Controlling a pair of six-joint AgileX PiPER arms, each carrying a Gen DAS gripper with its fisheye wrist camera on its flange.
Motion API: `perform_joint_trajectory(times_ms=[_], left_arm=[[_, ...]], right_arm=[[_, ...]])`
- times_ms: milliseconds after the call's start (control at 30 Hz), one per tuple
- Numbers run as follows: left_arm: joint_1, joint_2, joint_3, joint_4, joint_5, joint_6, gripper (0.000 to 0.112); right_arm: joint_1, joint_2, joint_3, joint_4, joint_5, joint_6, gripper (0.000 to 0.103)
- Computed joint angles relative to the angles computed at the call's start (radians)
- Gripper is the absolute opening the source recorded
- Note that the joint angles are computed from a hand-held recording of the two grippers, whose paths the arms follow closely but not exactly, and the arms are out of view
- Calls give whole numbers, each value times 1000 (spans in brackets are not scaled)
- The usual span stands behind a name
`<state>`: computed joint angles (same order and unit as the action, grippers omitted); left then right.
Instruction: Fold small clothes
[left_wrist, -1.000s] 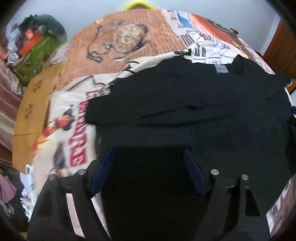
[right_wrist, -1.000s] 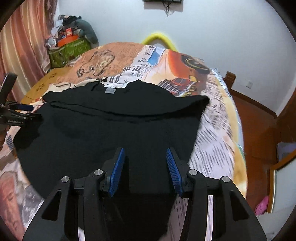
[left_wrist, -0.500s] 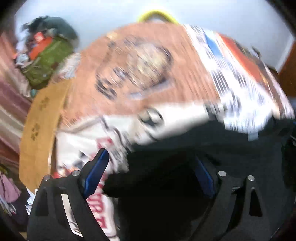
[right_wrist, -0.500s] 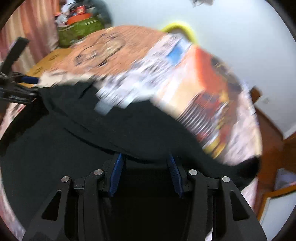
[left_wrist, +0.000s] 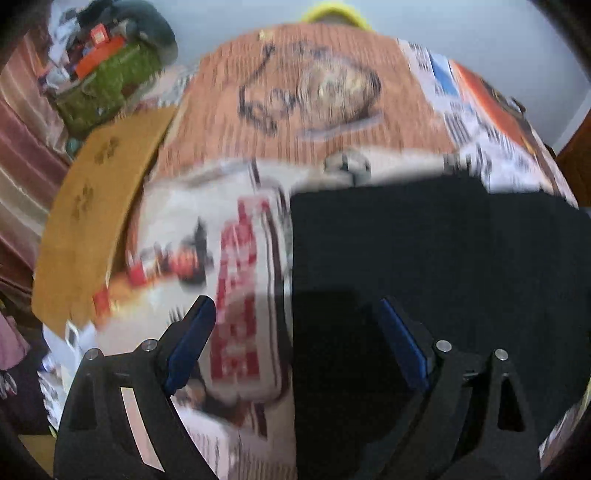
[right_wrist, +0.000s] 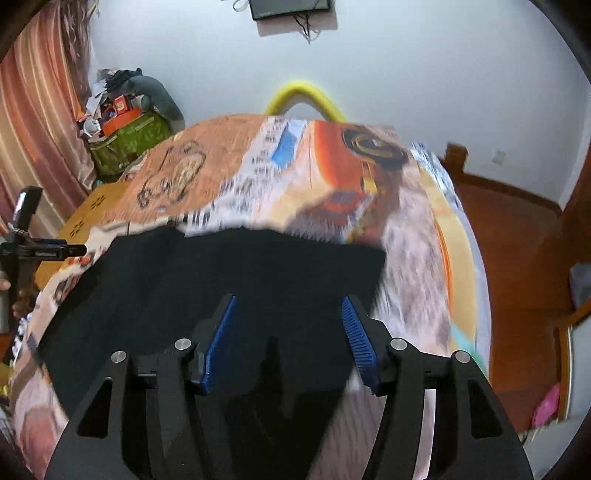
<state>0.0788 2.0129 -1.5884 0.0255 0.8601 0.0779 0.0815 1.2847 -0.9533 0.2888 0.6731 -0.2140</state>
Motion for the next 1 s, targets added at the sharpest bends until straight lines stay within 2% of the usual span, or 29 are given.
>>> perform_joint_trajectory(times_ms=[100, 167, 233, 333, 433, 600, 667, 733, 767, 800, 900, 1000], left_arm=[[22, -88, 196, -42, -77, 52, 90], [53, -146, 323, -125, -124, 142, 91], [82, -206, 433, -190, -176, 204, 98], [124, -262, 519, -255, -159, 284, 99], [153, -330, 619, -273, -178, 340, 101], [187, -446, 733, -257, -188, 372, 101], [207, -478, 754, -250, -173, 383, 101], [211, -516, 782, -212, -169, 366, 101], [212, -536, 799, -190, -182, 355, 101], [214, -561, 820, -166, -198, 346, 101], [227, -617, 851, -110, -218, 314, 101], [257, -624, 808, -151, -182, 334, 101]], right_arm=[[-31, -75, 88, 26, 26, -12, 54], [-47, -149, 163, 33, 51, 6, 54], [-56, -203, 218, 43, 76, 12, 54], [-30, -264, 281, 17, 107, 67, 54], [-31, -296, 336, 61, 116, 74, 54], [-54, -291, 390, 201, 91, 5, 54], [-107, -259, 392, 319, 94, -86, 54], [-87, -225, 379, 327, 72, -94, 43], [-70, -201, 365, 311, 63, -95, 28], [-41, -192, 358, 282, 51, -66, 18], [-32, -167, 334, 285, 61, -97, 10], [4, -199, 308, 195, 65, -64, 7]])
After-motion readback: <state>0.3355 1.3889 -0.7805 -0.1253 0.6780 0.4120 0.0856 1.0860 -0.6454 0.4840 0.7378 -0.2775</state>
